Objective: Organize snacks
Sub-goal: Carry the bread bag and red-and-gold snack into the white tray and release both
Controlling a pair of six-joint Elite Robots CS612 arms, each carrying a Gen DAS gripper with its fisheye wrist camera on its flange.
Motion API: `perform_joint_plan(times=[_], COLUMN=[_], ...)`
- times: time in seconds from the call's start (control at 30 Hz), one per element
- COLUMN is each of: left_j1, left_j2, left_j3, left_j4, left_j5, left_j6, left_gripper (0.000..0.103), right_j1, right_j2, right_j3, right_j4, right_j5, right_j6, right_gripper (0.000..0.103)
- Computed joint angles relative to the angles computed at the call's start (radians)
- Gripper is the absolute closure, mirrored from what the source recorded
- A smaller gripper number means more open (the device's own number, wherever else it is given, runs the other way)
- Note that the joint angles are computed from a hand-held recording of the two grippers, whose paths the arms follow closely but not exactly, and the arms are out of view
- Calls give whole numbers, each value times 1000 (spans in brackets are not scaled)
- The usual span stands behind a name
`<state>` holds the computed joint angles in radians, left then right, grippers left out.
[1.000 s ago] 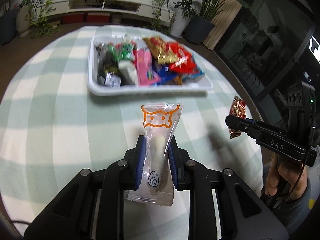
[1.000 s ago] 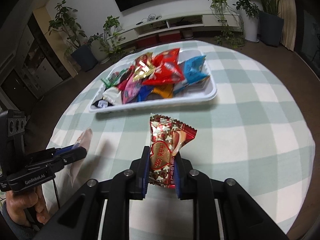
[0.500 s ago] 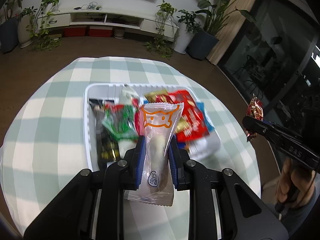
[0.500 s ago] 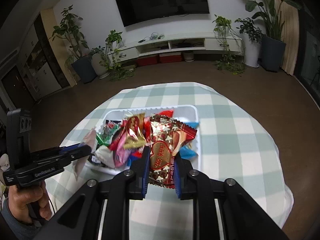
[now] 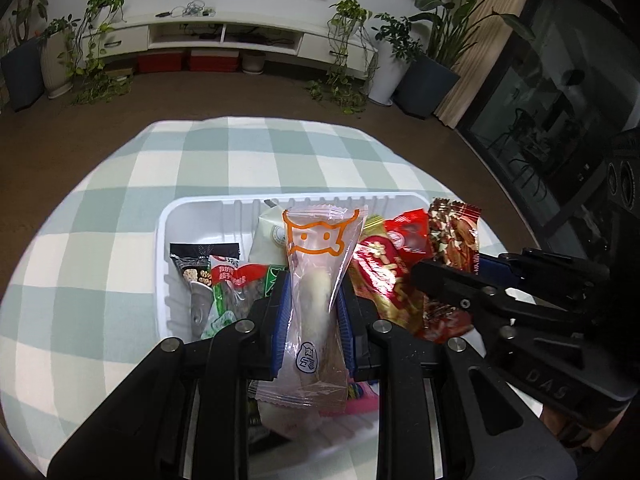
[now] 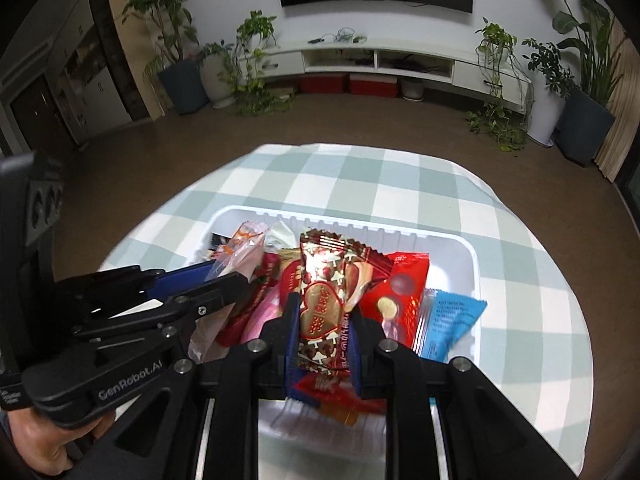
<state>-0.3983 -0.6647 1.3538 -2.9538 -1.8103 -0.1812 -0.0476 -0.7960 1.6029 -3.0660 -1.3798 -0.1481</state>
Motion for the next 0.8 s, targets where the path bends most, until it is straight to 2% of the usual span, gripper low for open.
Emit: perform_joint_plan(times=[0.27,0.8], left_j1=[-4,-3], left_j2=[26,20], left_j3=[-27,-12], left_j4=[4,-9], left_j5=[21,19], left_j6=[-4,-24], left_gripper=[81,79], right_j1=[8,14], right_j2=[20,19], right_j3=[-22,-21], right_j4=[17,15], right_j5=[-37,-56], right_j6=[-31,-45], right_gripper=[80,73])
